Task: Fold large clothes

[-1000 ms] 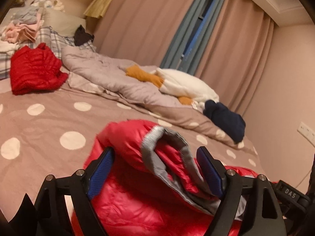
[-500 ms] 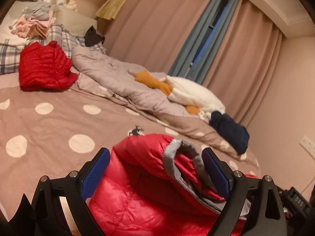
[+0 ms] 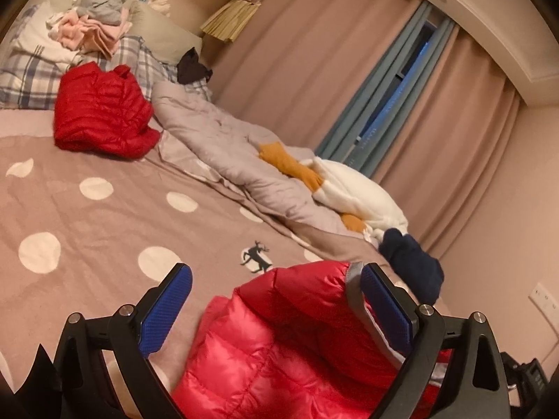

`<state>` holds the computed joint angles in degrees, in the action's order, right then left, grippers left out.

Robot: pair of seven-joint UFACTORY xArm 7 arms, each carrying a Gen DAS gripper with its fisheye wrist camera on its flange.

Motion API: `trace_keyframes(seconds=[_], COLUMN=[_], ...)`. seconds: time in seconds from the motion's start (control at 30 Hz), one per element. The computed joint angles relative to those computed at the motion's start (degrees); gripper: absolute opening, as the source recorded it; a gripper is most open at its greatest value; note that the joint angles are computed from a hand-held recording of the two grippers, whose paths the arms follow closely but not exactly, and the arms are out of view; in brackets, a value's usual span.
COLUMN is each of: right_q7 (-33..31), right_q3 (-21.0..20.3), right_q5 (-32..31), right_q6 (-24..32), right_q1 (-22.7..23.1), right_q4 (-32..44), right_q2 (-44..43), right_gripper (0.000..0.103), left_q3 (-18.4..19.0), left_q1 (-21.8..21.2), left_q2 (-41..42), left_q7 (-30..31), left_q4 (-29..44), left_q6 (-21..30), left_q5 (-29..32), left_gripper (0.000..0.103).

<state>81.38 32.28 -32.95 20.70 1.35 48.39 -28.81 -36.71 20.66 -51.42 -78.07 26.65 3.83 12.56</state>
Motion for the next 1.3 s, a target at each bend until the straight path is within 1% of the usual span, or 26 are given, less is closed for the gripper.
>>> trace_keyframes(seconds=[0.1, 0.17, 0.27, 0.4, 0.43, 0.53, 0.67, 0.77, 0.8, 0.93, 1.03, 1.1, 1.13, 1.2, 1.27, 1.3], right_q7=[-0.1, 0.5, 1.0, 1.7, 1.5, 0.9, -0.6, -3.0, -3.5, -5.2, -4.1, -2.3, -0.7, 1.3, -0.4, -2.5], right_q3=[-0.3, 0.0, 1.1, 0.7, 0.6, 0.8, 0.6, 0.6, 0.2, -3.5, -3.0, -3.0, -2.7, -1.9, -2.8, -4.3], right_q5=[0.1, -0.3, -1.0, -0.4, 0.0, 1.2, 2.4, 2.6, 2.8, 3.6, -0.4, -3.5, -5.8, -10.1, -11.6, -10.2], right_q6=[-0.3, -0.5, 1.3, 0.0, -0.5, -0.5, -1.2, 0.9, 1.7, 1.1, 2.2, 1.5, 1.1, 3.1, 5.7, 5.4], right_q1=[0.2, -0.5, -2.1, -2.9, -3.0, -3.5, -3.5, -3.2, -2.8, 0.4, -0.7, -1.5, -2.4, -3.5, -2.9, -2.1], right_q4=[-0.3, -0.7, -0.6, -1.9, -2.2, -2.7, -2.9, -1.7, -1.3, -1.2, 0.1, 1.0, 1.5, 3.6, 5.8, 6.2], right_q2=[-0.5, -1.5, -3.3, -5.5, -5.7, -6.0, -5.0, -2.0, -0.6, 3.4, 5.1, 6.9, 8.2, 11.7, 16.5, 19.2], right_gripper=[0.101, 0.102, 0.103, 0.103, 0.103, 0.103, 0.103, 0.103, 0.103, 0.103, 0.103, 0.103, 0.103, 0.103, 0.103, 0.103], left_q3=[-0.4, -0.9, -1.5, -2.6, -2.9, -2.0, -2.3, -2.3, -2.2, -2.8, -3.9, -4.3, -4.0, -3.0, -2.8, -1.0], left_q1=[0.6, 1.5, 2.6, 4.0, 4.1, 2.7, 1.9, 1.2, 1.0, 1.4, 2.8, 3.3, 3.0, 2.0, 1.8, 0.0], left_q2=[-1.6, -3.8, -7.4, -8.8, -8.0, -5.4, -1.9, 0.9, 1.5, 6.4, 11.6, 14.2, 16.0, 20.3, 24.8, 28.1], left_q7=[-0.4, -1.3, -3.3, -3.7, -3.4, -2.1, -0.3, 0.9, 1.2, 2.3, 3.0, 2.8, 3.1, 4.0, 4.5, 5.5], left_q4=[-0.2, -0.7, -1.9, -1.7, -1.1, -0.6, 1.3, 2.5, 2.6, 4.6, 7.5, 8.7, 9.4, 10.3, 11.8, 12.4], left_q6=[1.2, 1.7, 1.6, 2.3, 2.9, 2.6, 4.2, 4.6, 4.6, 4.6, 6.1, 6.5, 6.5, 5.1, 6.1, 6.3], left_q5=[0.3, 0.5, 0.3, 1.1, 1.4, 2.0, 3.2, 4.4, 4.8, 6.3, 8.2, 9.7, 10.4, 12.1, 13.8, 13.4], left_gripper=[0.096, 0.096, 0.096, 0.096, 0.096, 0.096, 0.096, 0.096, 0.096, 0.096, 0.096, 0.096, 0.096, 0.096, 0.096, 0.096])
